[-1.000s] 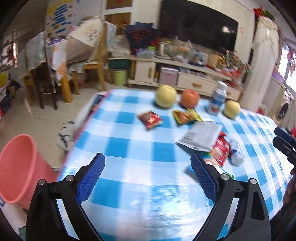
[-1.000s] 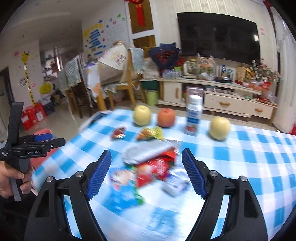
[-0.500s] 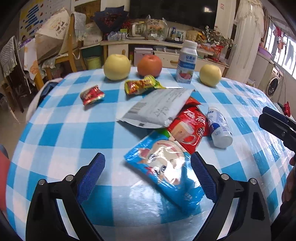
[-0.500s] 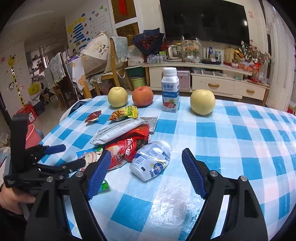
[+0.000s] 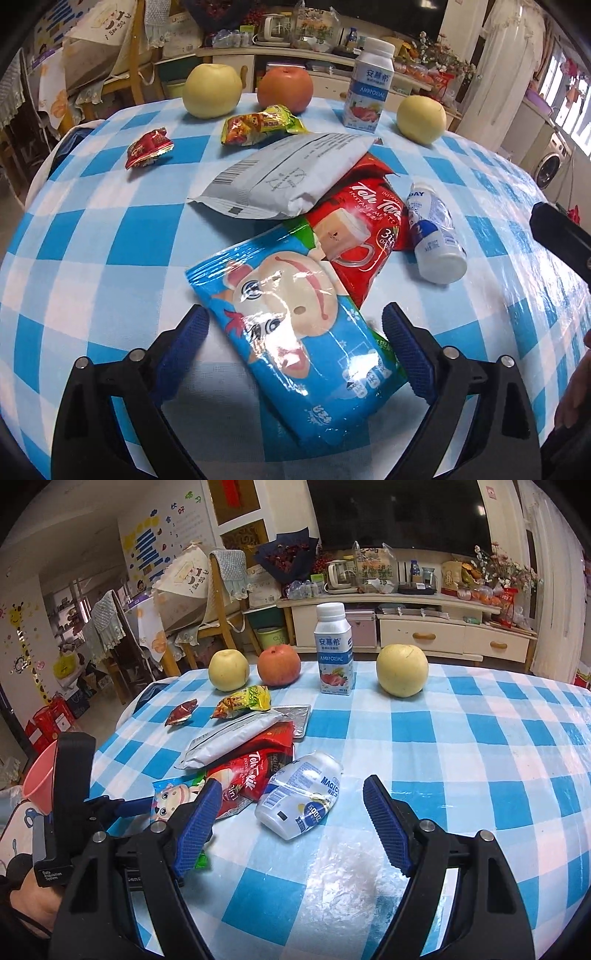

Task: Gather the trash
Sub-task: 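Grasp the blue cartoon snack bag with the left tool, then grasp the white MAGICDAY bottle with the right tool while the left tool holds the snack bag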

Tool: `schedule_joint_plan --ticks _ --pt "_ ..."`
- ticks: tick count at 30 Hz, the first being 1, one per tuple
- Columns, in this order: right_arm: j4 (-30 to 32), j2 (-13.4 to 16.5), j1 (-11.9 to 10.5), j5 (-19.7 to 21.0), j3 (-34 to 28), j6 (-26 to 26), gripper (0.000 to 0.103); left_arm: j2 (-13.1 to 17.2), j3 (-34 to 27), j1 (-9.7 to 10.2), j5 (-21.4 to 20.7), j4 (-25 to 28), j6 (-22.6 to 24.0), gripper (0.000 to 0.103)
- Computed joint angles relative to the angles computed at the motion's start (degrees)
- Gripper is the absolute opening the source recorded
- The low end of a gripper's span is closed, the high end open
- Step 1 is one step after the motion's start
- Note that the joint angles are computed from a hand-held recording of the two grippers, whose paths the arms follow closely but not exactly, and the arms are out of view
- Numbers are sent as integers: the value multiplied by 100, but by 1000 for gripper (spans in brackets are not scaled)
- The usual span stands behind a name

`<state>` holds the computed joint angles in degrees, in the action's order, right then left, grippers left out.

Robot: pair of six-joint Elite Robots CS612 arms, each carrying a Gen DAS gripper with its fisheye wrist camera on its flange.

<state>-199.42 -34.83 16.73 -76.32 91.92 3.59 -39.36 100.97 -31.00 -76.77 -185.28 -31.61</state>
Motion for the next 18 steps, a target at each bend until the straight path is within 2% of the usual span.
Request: schedule_joint_plan --ticks 1,3,4,5,7,11,15,18 --pt "20 4 -3 20 -7 8 80 -20 37 -12 63 -15 38 73" --pt "68 12 -11 69 -21 59 80 -48 85 29 -74 -87 60 62" --pt "90 15 -16 91 -27 87 80 -50 106 74 -235 -182 36 52" --pt "124 20 -20 103 -38 119 80 -51 147 143 -497 -334 -36 50" --pt "197 29 -22 84 -64 171 80 -60 182 200 -651 -402 -87 45" --pt "309 60 -16 14 -127 200 80 -78 260 149 -404 -441 167 44" --pt "380 83 -3 -24 -167 170 80 -89 269 170 -543 -491 240 40" --pt "469 95 2 -82 -202 199 80 -114 311 154 -498 -548 316 39"
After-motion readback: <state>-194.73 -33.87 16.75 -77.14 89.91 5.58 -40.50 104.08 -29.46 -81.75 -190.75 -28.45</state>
